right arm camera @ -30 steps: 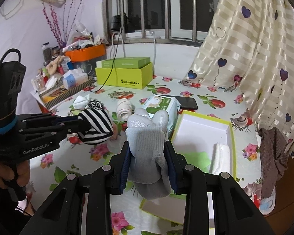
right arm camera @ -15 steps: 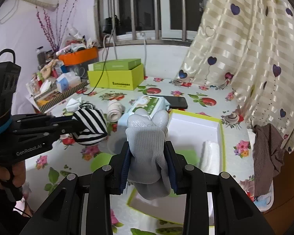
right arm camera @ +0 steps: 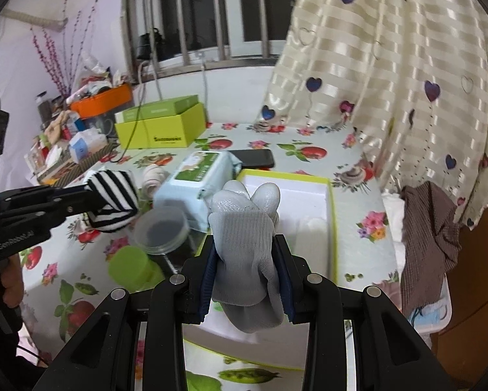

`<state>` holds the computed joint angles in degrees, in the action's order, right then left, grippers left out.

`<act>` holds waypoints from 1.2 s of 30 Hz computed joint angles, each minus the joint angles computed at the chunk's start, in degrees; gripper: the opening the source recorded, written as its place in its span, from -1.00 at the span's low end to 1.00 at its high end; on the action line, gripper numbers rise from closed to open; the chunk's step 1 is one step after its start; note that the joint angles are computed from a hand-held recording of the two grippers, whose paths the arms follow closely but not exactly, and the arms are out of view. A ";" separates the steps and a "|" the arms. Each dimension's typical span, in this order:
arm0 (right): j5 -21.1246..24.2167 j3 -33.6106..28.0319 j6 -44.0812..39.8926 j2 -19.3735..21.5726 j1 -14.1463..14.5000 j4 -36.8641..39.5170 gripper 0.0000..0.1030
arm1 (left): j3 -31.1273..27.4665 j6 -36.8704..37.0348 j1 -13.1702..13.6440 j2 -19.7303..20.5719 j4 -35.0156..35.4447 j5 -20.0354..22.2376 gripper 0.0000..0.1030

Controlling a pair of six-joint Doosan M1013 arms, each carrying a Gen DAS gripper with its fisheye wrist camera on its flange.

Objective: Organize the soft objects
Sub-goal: 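Carry the striped sock with left while right carries the grey glove toward the white box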

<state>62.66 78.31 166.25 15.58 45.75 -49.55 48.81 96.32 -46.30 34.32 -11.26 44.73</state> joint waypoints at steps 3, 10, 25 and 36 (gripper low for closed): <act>0.09 0.91 1.11 -0.50 -0.24 -0.04 -0.37 | -0.75 0.49 -0.27 0.41 -0.26 0.48 -0.72; -0.13 3.09 3.72 -1.49 -1.14 0.68 -0.37 | -2.46 0.97 -0.72 1.50 -0.52 1.66 -0.72; -6.98 3.62 -0.71 -0.18 -4.16 7.50 -0.37 | -6.31 1.08 -0.92 4.15 -0.97 4.56 -0.72; -8.65 1.01 -6.79 2.14 -8.27 13.00 -0.29 | -8.01 0.27 -0.85 5.29 -0.52 5.86 -0.72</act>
